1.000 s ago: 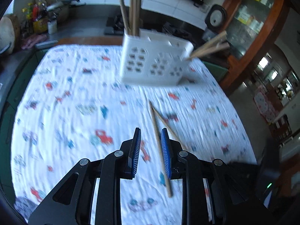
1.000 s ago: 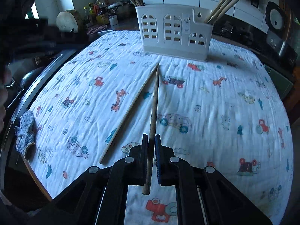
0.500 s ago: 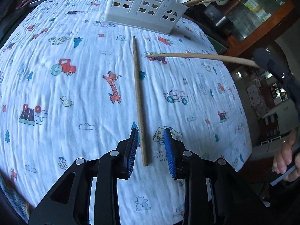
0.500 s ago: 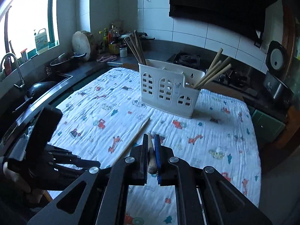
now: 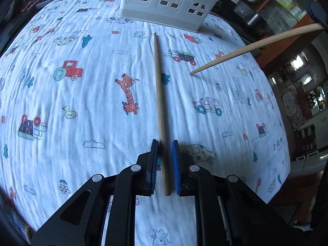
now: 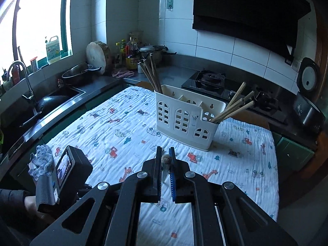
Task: Organize utensils
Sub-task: 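Lift the chopstick in the left tool while the right tool lifts its own, then lower the left tool's chopstick into the white holder while the right tool does likewise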
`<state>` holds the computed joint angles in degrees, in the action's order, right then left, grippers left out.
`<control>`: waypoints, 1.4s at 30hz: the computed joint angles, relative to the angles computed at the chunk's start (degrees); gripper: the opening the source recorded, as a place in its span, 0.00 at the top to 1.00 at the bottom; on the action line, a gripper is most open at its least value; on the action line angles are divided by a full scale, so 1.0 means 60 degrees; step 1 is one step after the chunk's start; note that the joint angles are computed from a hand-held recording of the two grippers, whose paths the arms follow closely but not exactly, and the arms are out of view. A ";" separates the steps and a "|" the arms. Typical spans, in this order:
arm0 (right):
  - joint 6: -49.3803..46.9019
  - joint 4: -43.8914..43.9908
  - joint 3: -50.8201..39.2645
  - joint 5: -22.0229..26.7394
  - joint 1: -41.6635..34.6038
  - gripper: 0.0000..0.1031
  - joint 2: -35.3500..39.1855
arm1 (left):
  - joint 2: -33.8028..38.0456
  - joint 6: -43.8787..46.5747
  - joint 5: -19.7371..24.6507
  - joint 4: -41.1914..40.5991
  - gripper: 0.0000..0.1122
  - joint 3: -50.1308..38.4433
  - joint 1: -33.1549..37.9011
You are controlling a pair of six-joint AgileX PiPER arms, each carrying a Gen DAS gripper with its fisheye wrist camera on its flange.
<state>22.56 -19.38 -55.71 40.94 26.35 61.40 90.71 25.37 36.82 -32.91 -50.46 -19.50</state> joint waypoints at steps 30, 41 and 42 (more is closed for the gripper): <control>-0.6094 0.5389 -0.5821 0.2013 -0.4129 0.94 0.2725 | 0.0309 0.0470 0.3142 0.1130 0.95 -0.6805 0.0558; -0.5689 0.5174 -0.9890 0.3020 -0.4636 0.94 0.4970 | 0.2469 -0.0127 0.4867 0.0645 0.95 -1.2599 0.0824; -0.5623 0.5160 -1.0062 0.3011 -0.4662 0.94 0.5111 | 0.2813 -0.0376 0.5003 0.0772 0.95 -1.3297 0.0817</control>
<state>-11.18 11.58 -116.08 59.00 -1.62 92.06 107.59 23.12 66.84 -28.28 -130.24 -14.60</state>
